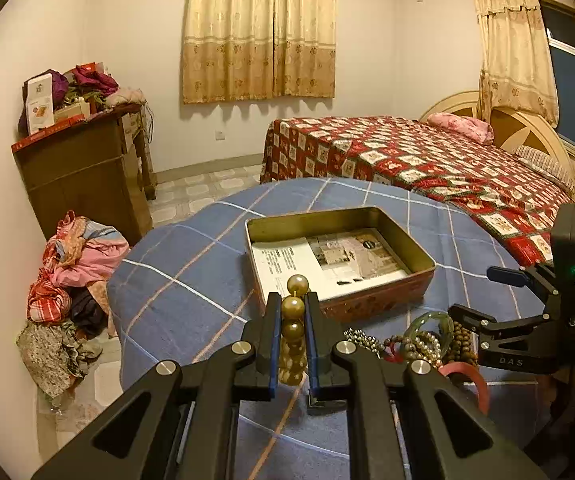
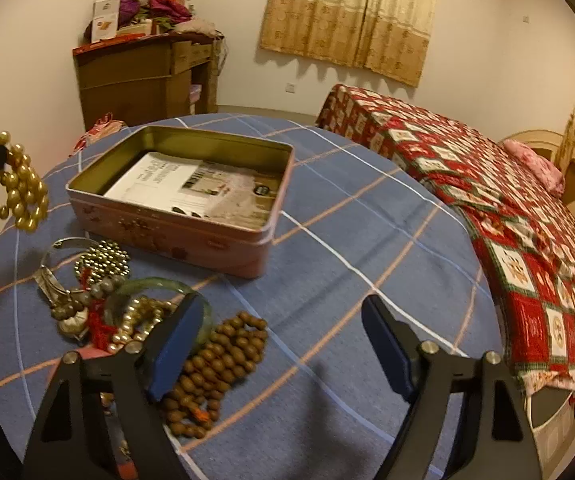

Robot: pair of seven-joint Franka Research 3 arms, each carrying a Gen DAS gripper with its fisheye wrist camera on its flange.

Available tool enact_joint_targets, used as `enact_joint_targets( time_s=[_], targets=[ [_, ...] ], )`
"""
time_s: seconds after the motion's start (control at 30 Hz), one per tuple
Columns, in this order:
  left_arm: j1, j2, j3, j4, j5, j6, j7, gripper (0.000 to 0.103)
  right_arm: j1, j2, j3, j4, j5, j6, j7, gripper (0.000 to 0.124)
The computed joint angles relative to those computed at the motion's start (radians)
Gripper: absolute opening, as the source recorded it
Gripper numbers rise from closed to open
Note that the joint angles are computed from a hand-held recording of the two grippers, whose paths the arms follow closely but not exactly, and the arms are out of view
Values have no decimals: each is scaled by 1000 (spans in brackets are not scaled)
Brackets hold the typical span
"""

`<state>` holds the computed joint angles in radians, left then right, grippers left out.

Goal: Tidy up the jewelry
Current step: 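Grasp the green jade bangle with the right tool while the left tool holds the gold beads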

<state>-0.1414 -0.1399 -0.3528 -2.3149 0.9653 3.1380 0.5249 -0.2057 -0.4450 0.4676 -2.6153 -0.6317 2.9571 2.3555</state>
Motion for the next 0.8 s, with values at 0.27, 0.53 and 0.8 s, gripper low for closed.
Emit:
enact_joint_targets(
  time_s=[0.27,0.53,0.8],
  targets=[
    [-21,17,18,-14,-56,10,54,10,130,116,-89,60,35,-52,-133,30],
    [1,8,6,-14,-55,13,46,10,240,35,-211,-24,230,59,-240,8],
    [-11,9,4,-9,-67,7,68,10,168,-11,-141,-34,327,126,-277,8]
  ],
)
